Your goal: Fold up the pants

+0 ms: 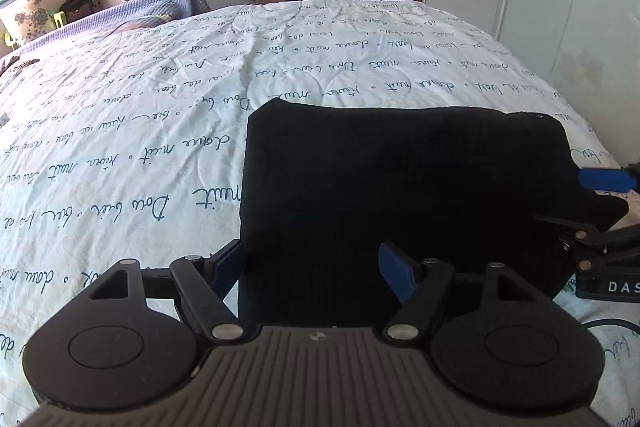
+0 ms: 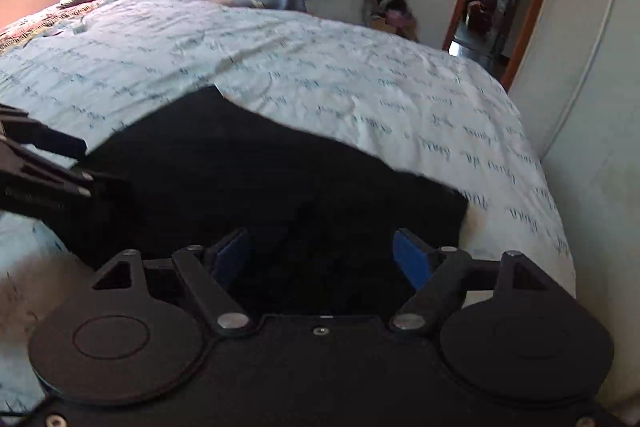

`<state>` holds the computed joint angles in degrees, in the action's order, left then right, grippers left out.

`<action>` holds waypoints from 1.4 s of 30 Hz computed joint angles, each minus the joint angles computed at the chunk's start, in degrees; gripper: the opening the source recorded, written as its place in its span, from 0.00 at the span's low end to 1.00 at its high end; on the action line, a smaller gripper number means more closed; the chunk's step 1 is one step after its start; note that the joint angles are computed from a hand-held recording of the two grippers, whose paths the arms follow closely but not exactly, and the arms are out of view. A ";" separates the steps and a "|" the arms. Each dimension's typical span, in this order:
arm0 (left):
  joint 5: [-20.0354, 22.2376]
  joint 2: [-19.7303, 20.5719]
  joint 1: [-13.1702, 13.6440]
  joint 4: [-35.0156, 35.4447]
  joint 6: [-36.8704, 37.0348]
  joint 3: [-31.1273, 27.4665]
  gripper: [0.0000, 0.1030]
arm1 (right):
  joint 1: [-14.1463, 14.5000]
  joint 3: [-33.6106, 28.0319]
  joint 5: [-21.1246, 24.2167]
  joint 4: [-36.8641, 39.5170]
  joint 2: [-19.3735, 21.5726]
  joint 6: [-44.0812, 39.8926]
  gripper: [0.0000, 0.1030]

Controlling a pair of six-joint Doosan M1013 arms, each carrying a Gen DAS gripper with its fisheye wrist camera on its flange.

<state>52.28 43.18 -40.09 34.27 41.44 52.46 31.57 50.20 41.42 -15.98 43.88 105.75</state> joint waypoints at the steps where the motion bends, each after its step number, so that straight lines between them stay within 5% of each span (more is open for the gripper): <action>1: 0.50 0.04 -0.19 0.47 0.04 -0.14 0.74 | 0.05 1.57 -0.86 -1.32 -0.76 2.02 0.77; 10: 2.17 -1.37 -0.99 -0.75 -2.08 0.77 0.74 | 2.95 11.32 -11.20 -20.36 -7.90 27.84 0.85; 16: 1.79 -3.14 -2.10 0.46 -4.27 3.97 0.75 | 4.31 10.90 -6.09 -17.33 -7.54 31.71 0.91; 18: 2.23 -3.53 -2.41 1.65 -5.06 4.75 0.75 | 4.16 12.19 -7.42 -15.80 -7.79 32.89 0.91; 21: 2.07 -3.81 -2.32 3.36 -6.98 5.13 0.75 | 4.00 14.25 -10.85 -18.92 -8.18 34.26 0.91; 25: 5.46 -1.78 -1.94 4.97 -6.35 2.16 0.75 | 3.75 11.39 -7.09 -24.45 -6.00 37.11 0.87; 29: 3.90 -2.78 -1.50 5.60 -9.13 4.10 0.75 | 1.53 13.37 -9.56 -17.98 -6.91 43.45 0.82; 34: 2.54 -2.57 -1.08 5.69 -9.82 4.01 0.75 | -1.98 16.80 -19.26 4.72 -7.58 37.82 0.82; 36: 2.91 -1.94 -0.88 4.80 -8.48 3.02 0.75 | -2.35 17.08 -21.67 4.91 -7.21 42.12 0.72; 38: 3.58 -1.54 -0.80 4.72 -8.59 2.54 0.76 | -2.44 16.59 -21.50 1.77 -6.73 46.29 0.46; 42: 3.92 -1.52 -0.69 5.19 -8.28 2.77 0.82 | -2.43 17.76 -23.13 -1.12 -7.09 49.75 0.21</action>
<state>56.19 41.67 -40.78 39.46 33.16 55.23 29.14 67.96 18.29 -17.10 36.80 155.50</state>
